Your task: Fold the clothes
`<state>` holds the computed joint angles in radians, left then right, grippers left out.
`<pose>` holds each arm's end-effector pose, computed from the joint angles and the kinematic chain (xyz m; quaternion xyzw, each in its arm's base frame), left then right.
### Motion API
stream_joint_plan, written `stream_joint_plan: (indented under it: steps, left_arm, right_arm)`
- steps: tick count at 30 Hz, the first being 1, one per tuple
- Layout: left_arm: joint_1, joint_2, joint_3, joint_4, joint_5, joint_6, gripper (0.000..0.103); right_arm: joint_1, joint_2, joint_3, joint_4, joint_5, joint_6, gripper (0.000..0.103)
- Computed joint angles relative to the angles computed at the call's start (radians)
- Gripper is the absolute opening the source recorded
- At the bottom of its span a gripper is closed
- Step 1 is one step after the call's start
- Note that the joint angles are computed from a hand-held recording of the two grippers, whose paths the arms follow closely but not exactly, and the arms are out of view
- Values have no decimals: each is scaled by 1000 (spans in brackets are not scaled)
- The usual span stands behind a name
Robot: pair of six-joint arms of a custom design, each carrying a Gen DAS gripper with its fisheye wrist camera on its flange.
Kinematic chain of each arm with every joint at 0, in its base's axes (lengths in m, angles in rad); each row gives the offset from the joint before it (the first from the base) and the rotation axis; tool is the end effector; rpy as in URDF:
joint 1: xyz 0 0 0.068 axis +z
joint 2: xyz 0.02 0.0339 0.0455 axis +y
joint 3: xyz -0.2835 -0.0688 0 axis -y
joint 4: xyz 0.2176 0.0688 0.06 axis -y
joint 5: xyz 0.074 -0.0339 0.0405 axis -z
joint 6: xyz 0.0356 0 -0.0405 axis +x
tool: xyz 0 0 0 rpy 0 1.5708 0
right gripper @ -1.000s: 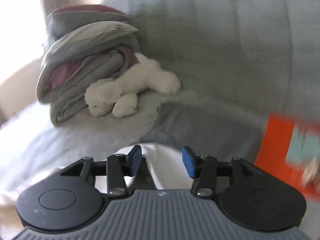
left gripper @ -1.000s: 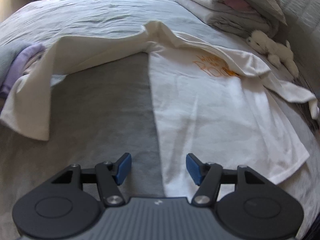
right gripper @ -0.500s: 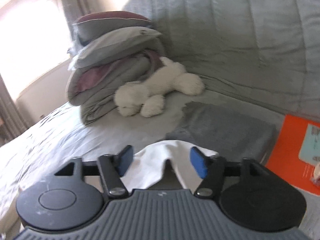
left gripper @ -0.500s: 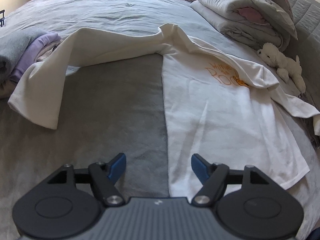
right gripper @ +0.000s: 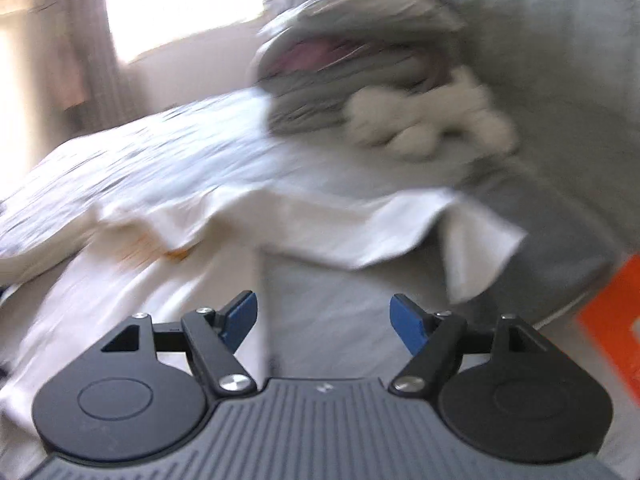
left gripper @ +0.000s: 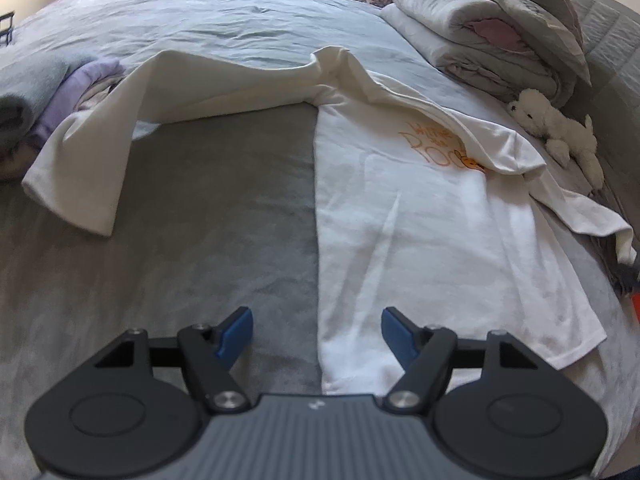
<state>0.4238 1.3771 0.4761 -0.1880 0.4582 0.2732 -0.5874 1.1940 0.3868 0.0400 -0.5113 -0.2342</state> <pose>0.1857 0.0665 0.1645 -0.0171 0.9471 -0.1279 0.2937 0.1637 -0.0881 0.1885 0.0591 0.8940 0.0623 0.4398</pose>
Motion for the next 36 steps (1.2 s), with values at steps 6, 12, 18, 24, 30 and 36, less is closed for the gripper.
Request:
stream_joint_plan:
  steps: [6,12,18,24,30,36]
  left_arm:
    - [48,-25,-8,-45,40,27,67]
    - [-2,-77,-112,40,14,73,67]
    - [-78,-71,-140,123,-28,20,22]
    - [-49,-81,-105,74,-12,-49,5]
    - [114,-218,-20,-176,137,76,2]
    - [337,-270,94,-466,296,326,0]
  right_arm:
    - [34,3,-9,-177,-75,-94,77]
    - [-64,39,-20,-287,-98,-207,64]
    - [19,37,-62,-212,-21,-178,24]
    - [56,-33,-73,-196,-11,-171,9]
    - [-45,-147,-30,-352,-153,-258,9]
    - [-290,-265,66,-698,-387,-519,9]
